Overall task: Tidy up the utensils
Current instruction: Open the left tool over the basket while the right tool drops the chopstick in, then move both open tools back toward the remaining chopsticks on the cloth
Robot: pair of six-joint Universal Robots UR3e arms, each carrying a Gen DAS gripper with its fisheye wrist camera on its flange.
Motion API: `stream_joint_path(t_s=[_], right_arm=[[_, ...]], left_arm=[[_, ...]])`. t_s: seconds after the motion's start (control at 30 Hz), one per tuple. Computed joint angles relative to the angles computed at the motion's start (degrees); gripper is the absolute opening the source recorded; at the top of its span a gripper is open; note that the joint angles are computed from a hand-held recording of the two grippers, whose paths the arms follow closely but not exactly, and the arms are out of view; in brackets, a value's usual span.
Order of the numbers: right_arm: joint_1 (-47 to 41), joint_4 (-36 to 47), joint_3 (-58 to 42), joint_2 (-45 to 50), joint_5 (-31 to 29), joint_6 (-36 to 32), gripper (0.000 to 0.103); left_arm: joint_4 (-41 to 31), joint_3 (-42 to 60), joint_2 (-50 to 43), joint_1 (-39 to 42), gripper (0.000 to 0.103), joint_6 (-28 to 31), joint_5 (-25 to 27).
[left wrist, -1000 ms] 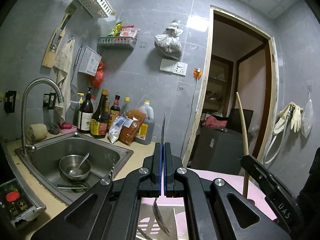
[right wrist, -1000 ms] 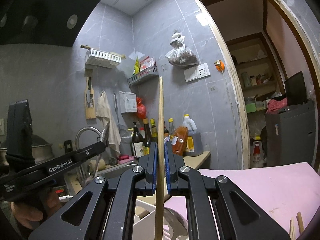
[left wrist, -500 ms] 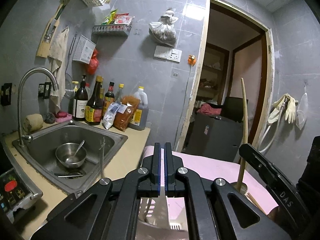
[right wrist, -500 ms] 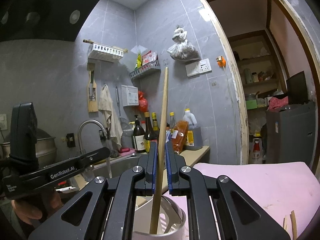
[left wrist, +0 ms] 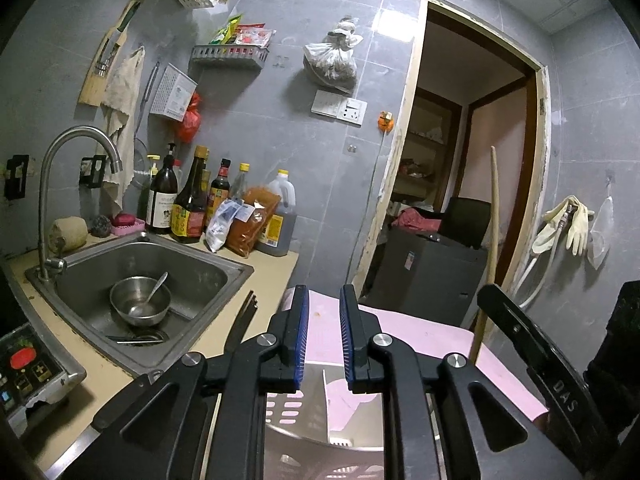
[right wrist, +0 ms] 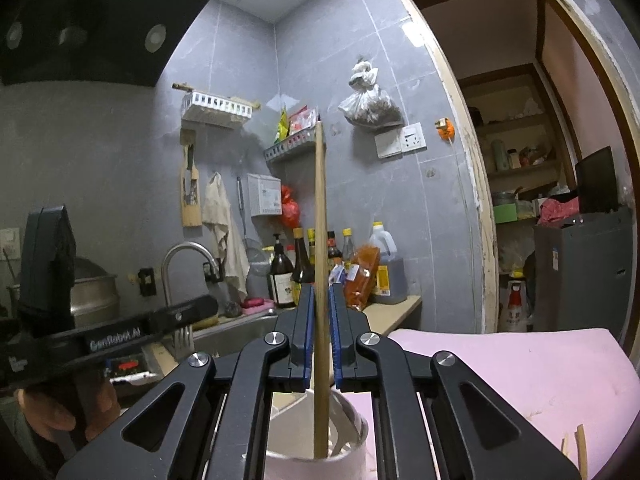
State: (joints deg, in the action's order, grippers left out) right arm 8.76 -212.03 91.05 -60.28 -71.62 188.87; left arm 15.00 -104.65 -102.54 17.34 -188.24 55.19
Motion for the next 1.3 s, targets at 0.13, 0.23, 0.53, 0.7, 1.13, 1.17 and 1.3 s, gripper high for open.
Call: stream_joint_path(t_s=[0.13, 0.23, 0.53, 0.7, 1.13, 1.17, 1.3], right_arm=[[0.3, 0.1, -0.6, 1.0, 0.1, 0.5, 0.005], [-0.1, -0.1, 0.8, 0.5, 0.1, 0.9, 0.006], [-3.8, 0.2, 8.4, -5.4, 3.3, 0.7, 0.023], [-5.2, -0.4, 12.4, -9.0, 4.1, -0.7, 0.024], [-11.2, -2.3, 26.4, -24.8, 1.3, -5.1, 0.074], [-12.3, -2.0, 28.2, -27.0, 1.2, -5.7, 0.077], [-18.2, 0.1, 35.2, -36.0, 2.4, -6.9, 0.089]], left_arm=[[-0.8, -0.4, 0.7, 0.1, 0.016, 0.4, -0.5], [-0.4, -1.1, 1.3, 0.7, 0.026, -0.4, -1.5], [-0.2, -2.0, 3.1, 0.4, 0.031, -1.0, -2.8], [-0.4, -2.7, 4.3, 0.0, 0.034, -1.1, -3.7], [-1.8, -3.8, 8.4, -4.6, 0.067, -0.9, -6.0], [-2.1, -3.8, 8.7, -5.4, 0.07, -0.7, -5.9], [-2.8, -3.9, 9.2, -8.7, 0.086, 0.3, -5.8]])
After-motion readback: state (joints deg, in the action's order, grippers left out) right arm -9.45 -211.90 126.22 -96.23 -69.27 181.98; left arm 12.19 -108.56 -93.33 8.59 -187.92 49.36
